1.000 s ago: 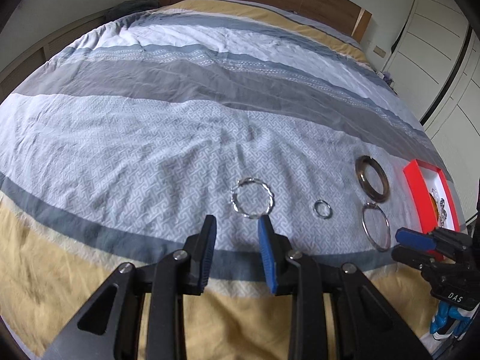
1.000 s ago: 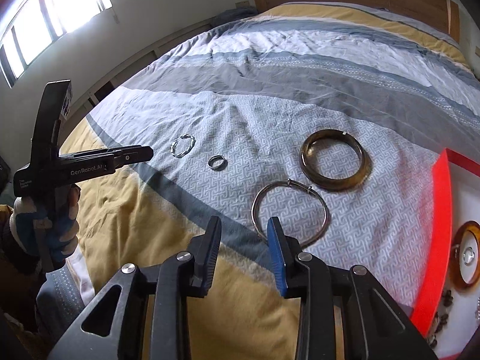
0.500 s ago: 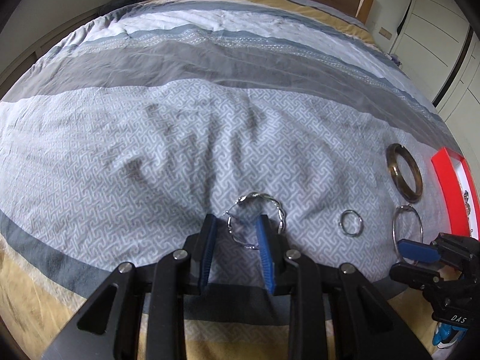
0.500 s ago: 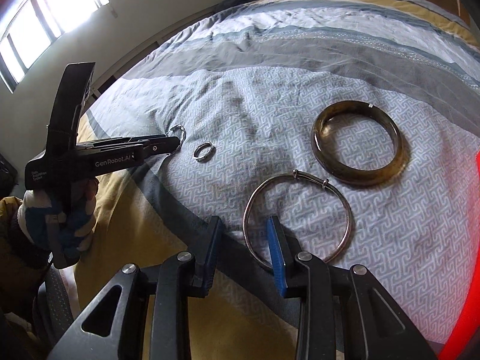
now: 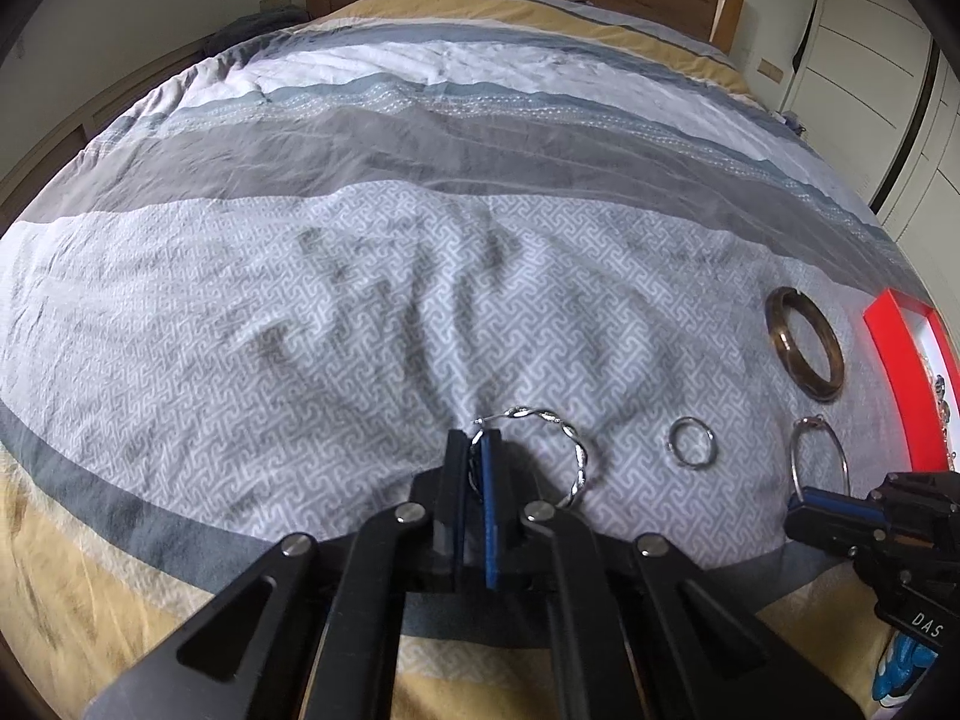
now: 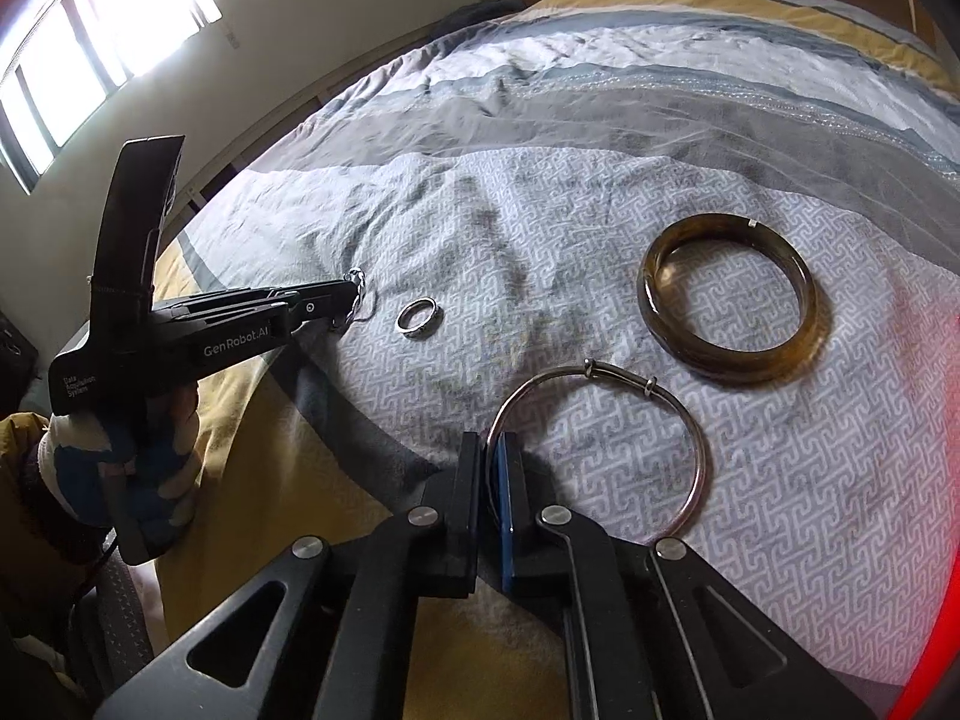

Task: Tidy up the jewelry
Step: 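Grasp the twisted silver hoop with the left tool while the right tool grasps the large silver hoop, then carry both hoops into the red box and open both tools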

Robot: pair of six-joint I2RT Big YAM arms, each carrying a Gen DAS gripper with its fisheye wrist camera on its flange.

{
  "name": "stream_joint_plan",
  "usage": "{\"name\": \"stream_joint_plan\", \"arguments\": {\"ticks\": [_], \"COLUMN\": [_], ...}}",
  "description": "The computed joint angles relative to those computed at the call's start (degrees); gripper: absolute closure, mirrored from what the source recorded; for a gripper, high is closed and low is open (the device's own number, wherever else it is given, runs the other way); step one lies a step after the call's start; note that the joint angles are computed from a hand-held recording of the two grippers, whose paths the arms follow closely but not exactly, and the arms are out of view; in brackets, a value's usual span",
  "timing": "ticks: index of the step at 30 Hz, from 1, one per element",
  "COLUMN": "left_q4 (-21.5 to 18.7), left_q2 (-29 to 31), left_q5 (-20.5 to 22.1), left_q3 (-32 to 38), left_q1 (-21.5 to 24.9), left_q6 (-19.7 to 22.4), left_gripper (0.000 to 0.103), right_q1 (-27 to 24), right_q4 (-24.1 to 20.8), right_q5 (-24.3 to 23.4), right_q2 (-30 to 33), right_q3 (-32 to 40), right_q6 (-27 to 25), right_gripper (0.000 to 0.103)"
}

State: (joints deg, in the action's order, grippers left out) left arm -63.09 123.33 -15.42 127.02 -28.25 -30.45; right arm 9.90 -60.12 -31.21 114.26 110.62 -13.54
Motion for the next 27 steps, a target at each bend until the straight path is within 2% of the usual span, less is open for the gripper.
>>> {"name": "stream_joint_plan", "arguments": {"ticks": [12,21,27], "left_q4": [-1.5,-2.1,-3.0], "left_q2": [-5.5,-13.4,-18.2], "left_q5": [-2.4,-5.9,-8.4], "left_q3": [-3.8,-10.1,-13.2], "left_q1": [-3.4,-6.1,-8.3], "left_q6": [0.1,-2.2,-3.5], "left_gripper": [0.099,0.099,0.099], "right_q1": [-1.0,-2.4,-2.8], "right_q4": [1.6,1.1,1.0], "right_q5": [-1.2,-5.6,-6.6], "right_q2": [-7.2,-14.8,-21.2], "right_q3": [-5.2,-11.4,-16.0], "right_q6": [3.0,7.3,8.3], "right_gripper": [0.098,0.098,0.098]}}
